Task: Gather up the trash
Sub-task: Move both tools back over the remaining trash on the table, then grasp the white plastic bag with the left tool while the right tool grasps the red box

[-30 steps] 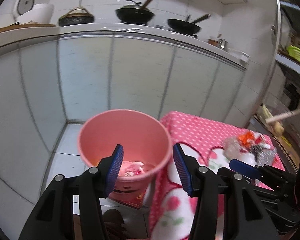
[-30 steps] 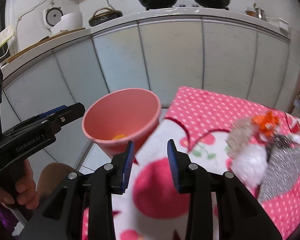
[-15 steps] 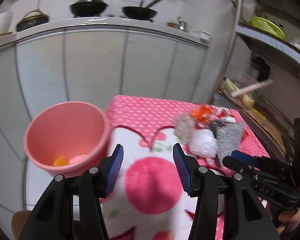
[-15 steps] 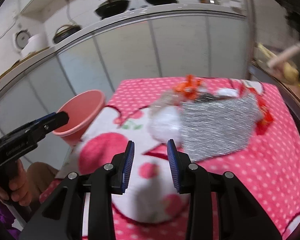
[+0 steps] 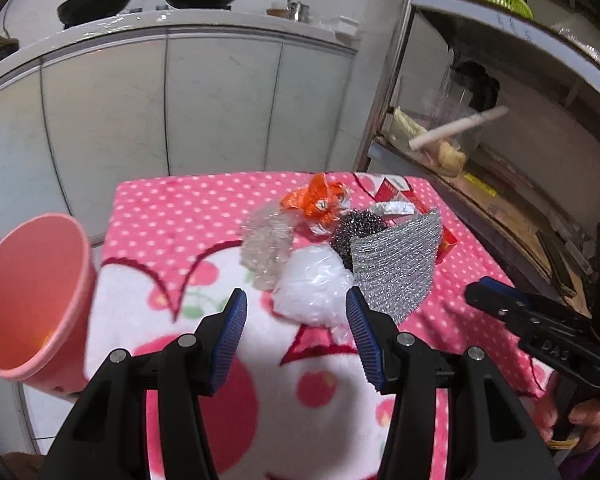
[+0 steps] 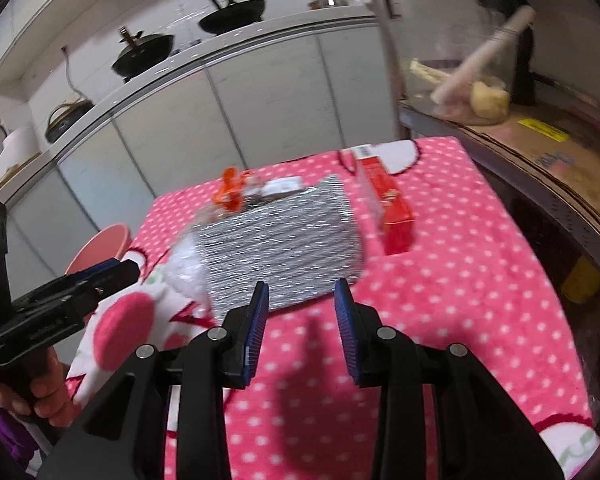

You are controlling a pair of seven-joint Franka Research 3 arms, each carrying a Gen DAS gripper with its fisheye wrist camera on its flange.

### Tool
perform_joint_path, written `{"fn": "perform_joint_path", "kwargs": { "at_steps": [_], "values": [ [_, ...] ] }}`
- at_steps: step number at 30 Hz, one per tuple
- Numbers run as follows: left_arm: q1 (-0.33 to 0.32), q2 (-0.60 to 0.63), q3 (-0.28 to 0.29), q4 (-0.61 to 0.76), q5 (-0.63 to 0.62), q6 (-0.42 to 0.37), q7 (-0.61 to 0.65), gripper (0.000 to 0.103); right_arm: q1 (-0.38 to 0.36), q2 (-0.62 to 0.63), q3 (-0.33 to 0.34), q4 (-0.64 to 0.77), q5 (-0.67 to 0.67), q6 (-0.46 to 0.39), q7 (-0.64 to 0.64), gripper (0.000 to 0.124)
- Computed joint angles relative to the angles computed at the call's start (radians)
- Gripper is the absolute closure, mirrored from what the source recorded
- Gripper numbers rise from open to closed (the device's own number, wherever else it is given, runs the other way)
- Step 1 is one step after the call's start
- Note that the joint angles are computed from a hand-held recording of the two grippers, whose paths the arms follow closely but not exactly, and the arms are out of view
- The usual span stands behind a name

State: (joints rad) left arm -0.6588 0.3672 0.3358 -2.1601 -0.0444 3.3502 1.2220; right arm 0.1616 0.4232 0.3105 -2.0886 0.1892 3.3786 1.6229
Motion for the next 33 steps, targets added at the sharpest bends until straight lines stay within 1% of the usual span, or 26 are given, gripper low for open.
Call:
{"fn": "perform_joint_path", "kwargs": {
  "at_steps": [2, 4, 8, 10, 11, 12, 14, 15, 16, 17, 20, 22, 24, 26, 27, 28, 29, 31, 33],
  "values": [
    [0.079, 0.021, -0.077, 0.038, 0.028, -0.03, -0.015, 0.052, -0.009, 0.005, -0.004, 0.001, 0.001, -0.003, 0.003, 0.089],
    [0.131, 0.048, -0.126, 0.078, 0.057, -0.061, -0.043, 0.052, -0.022, 0.009, -0.001, 0.002, 0.001, -0.006, 0.005, 0.089],
    [0.162, 0.088, -0.149, 0.128, 0.101, -0.098, -0.088, 0.052, -0.031, 0.021, -0.005, 0.015, 0.002, -0.014, 0.001, 0.089],
    [0.156, 0.101, -0.139, 0.142, 0.126, -0.106, -0.11, 0.052, -0.025, 0.028, -0.018, 0.029, 0.007, -0.019, -0.006, 0.089],
    [0.163, 0.105, -0.145, 0.147, 0.139, -0.106, -0.119, 0.054, -0.026, 0.033, -0.02, 0.038, 0.008, -0.021, -0.009, 0.089],
    [0.188, 0.107, -0.169, 0.15, 0.153, -0.105, -0.123, 0.056, -0.03, 0.038, -0.019, 0.047, 0.01, -0.023, -0.012, 0.089],
    [0.217, 0.11, -0.195, 0.155, 0.179, -0.1, -0.137, 0.066, -0.031, 0.049, -0.023, 0.068, 0.014, -0.029, -0.019, 0.089],
    [0.234, 0.109, -0.213, 0.153, 0.193, -0.095, -0.143, 0.069, -0.029, 0.054, -0.027, 0.078, 0.017, -0.033, -0.023, 0.089],
    [0.245, 0.107, -0.224, 0.151, 0.207, -0.091, -0.151, 0.077, -0.028, 0.061, -0.031, 0.092, 0.02, -0.042, -0.029, 0.089],
    [0.25, 0.105, -0.229, 0.148, 0.221, -0.086, -0.159, 0.083, -0.027, 0.069, -0.032, 0.107, 0.024, -0.051, -0.034, 0.089],
    [0.217, 0.093, -0.192, 0.13, 0.249, -0.072, -0.193, 0.09, -0.015, 0.089, -0.046, 0.144, 0.042, -0.07, -0.053, 0.089],
    [0.195, 0.076, -0.166, 0.107, 0.259, -0.054, -0.206, 0.092, -0.001, 0.105, -0.062, 0.171, 0.055, -0.081, -0.065, 0.089],
    [0.157, 0.058, -0.122, 0.079, 0.252, -0.029, -0.212, 0.092, 0.036, 0.118, -0.101, 0.2, 0.074, -0.096, -0.072, 0.089],
    [0.142, 0.043, -0.104, 0.059, 0.238, -0.018, -0.204, 0.093, 0.065, 0.135, -0.131, 0.235, 0.09, -0.12, -0.078, 0.089],
    [0.128, 0.033, -0.088, 0.046, 0.225, -0.01, -0.2, 0.093, 0.104, 0.145, -0.174, 0.257, 0.099, -0.135, -0.074, 0.089],
    [0.122, 0.026, -0.082, 0.037, 0.213, -0.006, -0.192, 0.093, 0.128, 0.151, -0.201, 0.268, 0.106, -0.144, -0.072, 0.089],
    [0.123, 0.016, -0.082, 0.024, 0.201, 0.002, -0.185, 0.093, 0.153, 0.162, -0.231, 0.287, 0.112, -0.155, -0.066, 0.089],
    [0.128, 0.001, -0.088, 0.007, 0.177, 0.009, -0.165, 0.093, 0.228, 0.178, -0.32, 0.315, 0.118, -0.179, -0.039, 0.089],
    [0.132, -0.01, -0.096, -0.005, 0.153, 0.013, -0.145, 0.093, 0.276, 0.198, -0.38, 0.343, 0.113, -0.203, -0.014, 0.089]
  ]
}}
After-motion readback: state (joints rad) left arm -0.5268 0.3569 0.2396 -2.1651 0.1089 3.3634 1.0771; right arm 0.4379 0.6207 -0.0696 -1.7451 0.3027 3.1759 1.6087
